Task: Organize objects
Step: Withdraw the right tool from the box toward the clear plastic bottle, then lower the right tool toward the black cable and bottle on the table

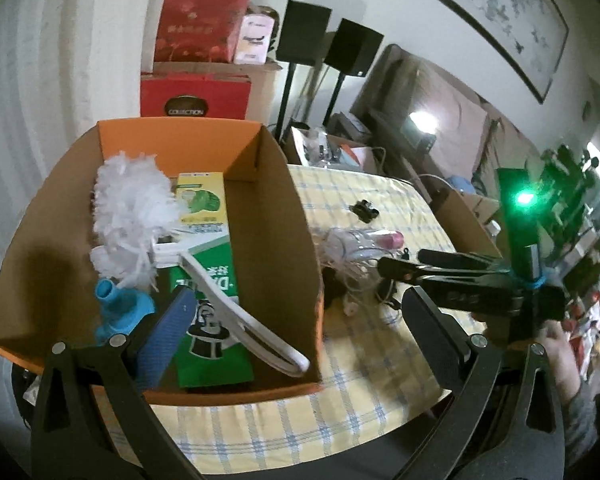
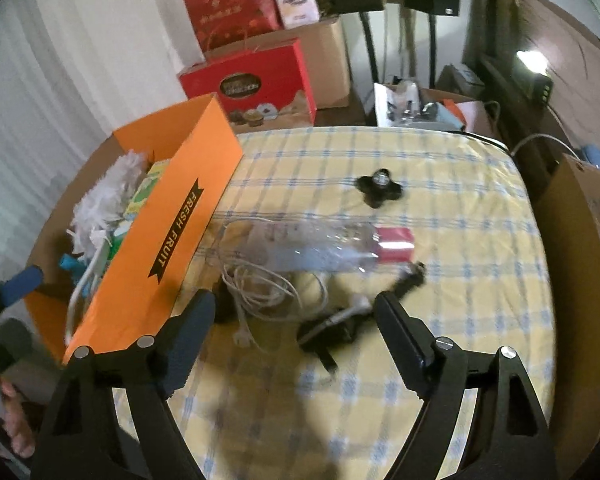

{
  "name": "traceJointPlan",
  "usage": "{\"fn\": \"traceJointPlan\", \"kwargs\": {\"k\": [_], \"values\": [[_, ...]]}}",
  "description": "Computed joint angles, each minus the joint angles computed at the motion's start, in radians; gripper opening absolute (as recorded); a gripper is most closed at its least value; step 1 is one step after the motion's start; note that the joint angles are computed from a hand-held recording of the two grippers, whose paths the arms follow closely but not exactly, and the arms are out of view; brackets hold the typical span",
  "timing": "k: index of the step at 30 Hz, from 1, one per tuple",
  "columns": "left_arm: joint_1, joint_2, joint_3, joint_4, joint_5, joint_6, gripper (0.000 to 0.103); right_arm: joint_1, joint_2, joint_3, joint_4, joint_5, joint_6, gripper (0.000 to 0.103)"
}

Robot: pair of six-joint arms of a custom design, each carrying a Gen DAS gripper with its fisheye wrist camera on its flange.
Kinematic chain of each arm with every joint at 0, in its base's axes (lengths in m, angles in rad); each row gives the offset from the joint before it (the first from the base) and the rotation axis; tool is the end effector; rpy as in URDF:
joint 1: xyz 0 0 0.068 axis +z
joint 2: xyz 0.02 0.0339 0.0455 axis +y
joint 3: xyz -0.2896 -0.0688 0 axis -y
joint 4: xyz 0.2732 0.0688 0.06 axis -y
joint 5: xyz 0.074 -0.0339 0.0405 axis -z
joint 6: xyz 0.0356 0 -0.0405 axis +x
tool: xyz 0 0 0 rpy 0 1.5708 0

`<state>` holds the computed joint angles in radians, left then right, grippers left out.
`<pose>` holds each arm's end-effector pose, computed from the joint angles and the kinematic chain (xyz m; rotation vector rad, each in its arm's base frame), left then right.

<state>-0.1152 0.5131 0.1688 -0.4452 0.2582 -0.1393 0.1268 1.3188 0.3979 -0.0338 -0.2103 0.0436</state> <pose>0.1196 -0.0230 0.1429 0.0979 2.3658 -0.4280 0.2210 0.0357 0.1239 -0.1898 2.5200 0.3340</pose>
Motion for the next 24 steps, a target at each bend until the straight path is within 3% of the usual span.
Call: {"fn": "traceJointPlan", "kwargs": {"k": [3, 10, 12, 19, 24], "values": [[0.017, 0.003, 0.005, 0.0, 0.017, 0.003, 0.103, 0.045, 0.105, 0.045, 0.032, 0.032, 0.013, 0.076], [0.014, 0.023, 0.008, 0.015, 0.019, -0.001, 0.103, 0.052, 0.211, 0.094, 0.05, -0.004, 0.036, 0.01], [0.014, 0.037, 0.009, 0.025, 0.021, -0.005, 0.103, 0.027, 0.201, 0.084, 0.052, -0.056, 0.038, 0.009], [0.022, 0.07, 0.01, 0.051, 0.052, -0.024, 0.103, -0.128, 0.095, 0.045, -0.009, -0.402, 0.008, 0.006], [-0.034, 0.06, 0.017, 0.046, 0.017, -0.053, 0.103, -0.217, -0.091, 0.055, -0.148, -0.517, -0.005, 0.006]]}}
